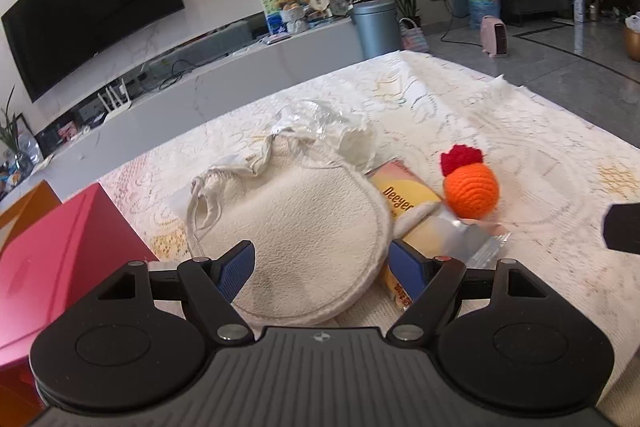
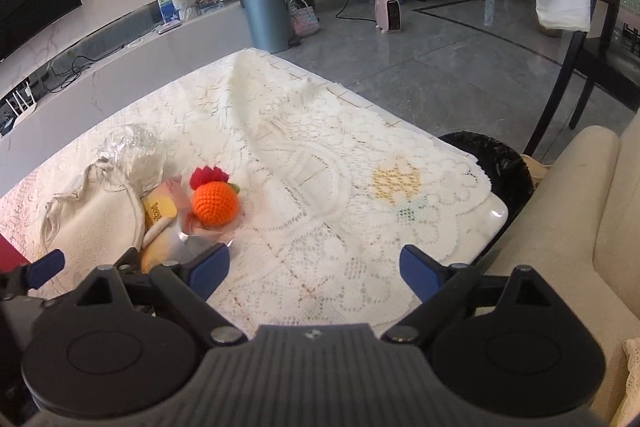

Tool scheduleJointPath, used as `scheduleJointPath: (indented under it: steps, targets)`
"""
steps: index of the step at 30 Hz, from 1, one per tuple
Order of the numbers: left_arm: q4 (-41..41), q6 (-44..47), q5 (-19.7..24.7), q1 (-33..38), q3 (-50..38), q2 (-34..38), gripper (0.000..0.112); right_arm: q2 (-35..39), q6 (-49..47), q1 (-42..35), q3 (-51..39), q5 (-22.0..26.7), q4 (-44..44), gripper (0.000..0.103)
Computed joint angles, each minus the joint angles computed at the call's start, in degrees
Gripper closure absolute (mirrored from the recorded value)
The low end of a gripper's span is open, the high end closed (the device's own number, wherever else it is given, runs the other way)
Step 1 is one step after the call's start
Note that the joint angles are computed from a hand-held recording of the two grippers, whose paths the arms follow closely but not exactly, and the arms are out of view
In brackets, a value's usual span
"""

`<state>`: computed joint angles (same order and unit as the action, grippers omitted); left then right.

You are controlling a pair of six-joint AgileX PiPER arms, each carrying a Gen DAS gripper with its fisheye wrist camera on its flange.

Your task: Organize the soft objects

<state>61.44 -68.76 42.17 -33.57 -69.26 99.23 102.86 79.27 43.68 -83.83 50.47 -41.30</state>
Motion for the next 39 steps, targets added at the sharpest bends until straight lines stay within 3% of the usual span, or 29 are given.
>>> scheduleJointPath:
  steps: [6,8,10,15,17,22,23,24,26,28,33,39]
  targets:
    - [-1.41,0.84,-3.02,2.03,1.5,-0.58,0.023,-1.01,0.91,-0.58,1.28,-0.98,0.94,0.012]
    - [-2.3,0.98,-3.81,2.71,1.76,-0.9,0.028,-1.03,0.92,-0.64,1.38,-1.1,1.02,0.012]
    - [-5.0,2.26,-5.54,3.77,2.25,-1.78,0.042,-0.95,0.65,-0.7,1.31,-1.17,1.23,0.012]
    - [-15.82,9.68,-9.46,6.71,2.62,-3.19,0.102,-0.99,0.69,-0.83,1.59,-1.62,1.19,0.012]
    - [-15.03,8.82,-9.78,6.74,3.71,-4.06,0.111,-0.93,0.55,-0.85,1.54,-1.59,1.26,0.012]
    - [-9.0,6.46,-10.77,5.02,7.34,-6.75,0.111,-0.31,-1.13,-0.36,0.32,-0.44,1.54,0.012]
    - [-6.36,6.5,-10.5,4.05,8.15,-7.04,0.1,-0.27,-1.31,-0.15,0.19,-0.35,1.34,0.012]
    - [-2.62,5.39,-9.93,2.77,9.22,-7.3,0.08,-0.22,-1.51,0.02,0.04,-0.21,1.24,0.012]
    - [4.9,1.32,-7.81,0.07,11.11,-7.25,0.052,-0.11,-1.77,0.18,-0.22,0.12,1.31,0.012]
    - [10.63,-2.94,-5.38,-1.99,12.13,-6.18,0.051,-0.05,-1.73,0.08,-0.33,0.26,1.67,0.012]
    - [14.91,-5.02,-1.28,-3.74,10.73,-2.53,0.051,0.2,-2.13,0.05,-0.67,0.3,1.96,0.012]
    - [13.11,-5.17,1.33,-1.85,6.11,1.72,0.051,0.34,-1.63,-0.14,-0.52,-0.11,1.78,0.012]
